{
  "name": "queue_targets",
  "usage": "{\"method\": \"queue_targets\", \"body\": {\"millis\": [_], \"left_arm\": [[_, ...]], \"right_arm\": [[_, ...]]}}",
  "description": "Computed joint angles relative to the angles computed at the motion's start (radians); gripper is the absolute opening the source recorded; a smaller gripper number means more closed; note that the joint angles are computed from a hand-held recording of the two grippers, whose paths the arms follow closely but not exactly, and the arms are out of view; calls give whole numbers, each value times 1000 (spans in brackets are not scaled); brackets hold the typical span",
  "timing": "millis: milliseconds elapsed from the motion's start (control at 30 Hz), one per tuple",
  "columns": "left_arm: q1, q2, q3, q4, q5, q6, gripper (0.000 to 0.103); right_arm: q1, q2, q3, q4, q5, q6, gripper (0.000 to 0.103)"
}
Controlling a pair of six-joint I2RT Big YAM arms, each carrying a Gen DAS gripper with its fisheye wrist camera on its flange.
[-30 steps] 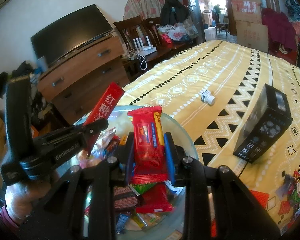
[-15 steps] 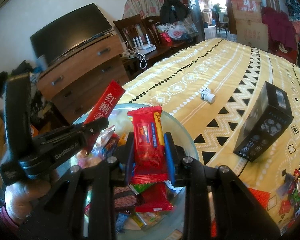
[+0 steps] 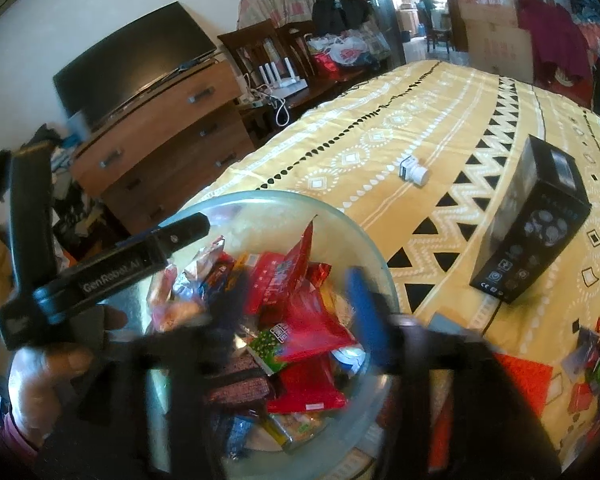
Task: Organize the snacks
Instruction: 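Swing both open tools back toward the snacks on the bed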
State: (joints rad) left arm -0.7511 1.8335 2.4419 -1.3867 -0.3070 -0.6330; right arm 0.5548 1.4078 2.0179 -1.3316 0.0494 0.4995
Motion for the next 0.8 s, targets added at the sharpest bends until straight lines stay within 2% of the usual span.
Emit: {"method": "queue_targets", "body": {"millis": [33,133,300,433,500,633,800], "left_arm": [[4,-2,-4,2,7,-5,81],[3,-20,-30,8,10,-32,82],[-13,-58,-73,40,-14,-34,82],[-43,-86,-86,64,-44,-28,84],[-71,-100,-92,82,-73,-18,88],[-130,-98,-72,99,-92,11,88],[-239,-54,-12,114,-86,97,88]], "right_arm": [[5,-10,-8,6,20,8,91],[11,-24,-9,4,40,11,91],[37,-62,-11,8,94,6,91],[79,-148,-80,25,176,5,91],[102,-197,-126,22,216,13,91],[135,-317,-252,-34,268,83,91],[149,-460,-405,-145,279,243,91]]}}
